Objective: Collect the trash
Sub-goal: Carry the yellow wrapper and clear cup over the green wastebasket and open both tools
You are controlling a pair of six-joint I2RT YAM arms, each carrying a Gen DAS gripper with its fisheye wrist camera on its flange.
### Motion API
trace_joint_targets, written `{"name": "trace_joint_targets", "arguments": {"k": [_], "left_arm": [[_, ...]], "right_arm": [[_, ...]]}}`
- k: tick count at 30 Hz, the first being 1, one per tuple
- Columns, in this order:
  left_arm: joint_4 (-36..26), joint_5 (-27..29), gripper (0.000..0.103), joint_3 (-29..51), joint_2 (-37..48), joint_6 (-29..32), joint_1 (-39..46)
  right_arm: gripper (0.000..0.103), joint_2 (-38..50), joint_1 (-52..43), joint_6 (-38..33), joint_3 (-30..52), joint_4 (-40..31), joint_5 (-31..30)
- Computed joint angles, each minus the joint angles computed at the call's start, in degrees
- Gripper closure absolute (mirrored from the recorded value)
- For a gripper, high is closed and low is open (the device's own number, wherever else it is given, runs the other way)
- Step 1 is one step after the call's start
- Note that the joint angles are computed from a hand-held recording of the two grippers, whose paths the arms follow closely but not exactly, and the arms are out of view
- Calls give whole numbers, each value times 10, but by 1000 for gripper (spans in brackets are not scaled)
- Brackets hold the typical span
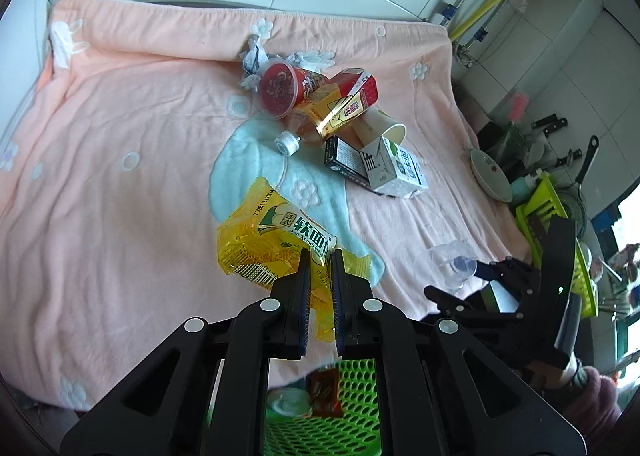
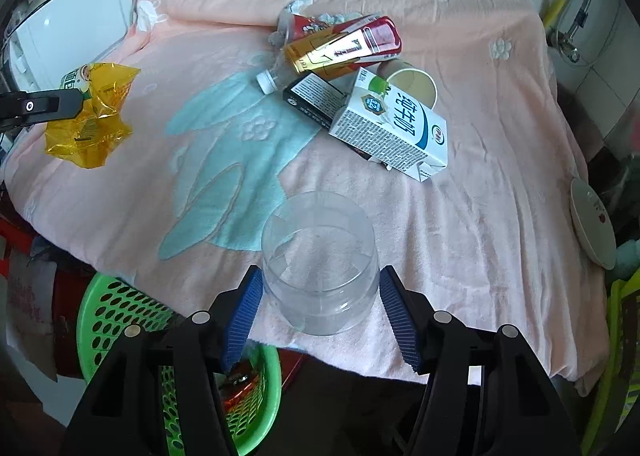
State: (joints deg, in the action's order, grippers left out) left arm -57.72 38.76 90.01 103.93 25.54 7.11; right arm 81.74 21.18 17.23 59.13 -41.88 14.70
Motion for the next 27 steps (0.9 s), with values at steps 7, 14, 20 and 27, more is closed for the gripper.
{"name": "trace_joint_targets", "arguments": {"k": [7, 14, 20, 27], "left_arm": [[-32, 15, 95, -95, -92, 72, 71], [-76, 18, 95, -175, -165, 163, 146], [-112, 10, 95, -222, -196, 236, 207], [-139, 7, 95, -260, -215, 296, 257]], "right_arm": [[45, -56, 82, 50, -25, -31, 25], [45, -74, 209, 128, -21, -77, 76], [45, -71, 274, 178, -20, -90, 89], [44, -50, 320, 201, -11, -96, 94]]}}
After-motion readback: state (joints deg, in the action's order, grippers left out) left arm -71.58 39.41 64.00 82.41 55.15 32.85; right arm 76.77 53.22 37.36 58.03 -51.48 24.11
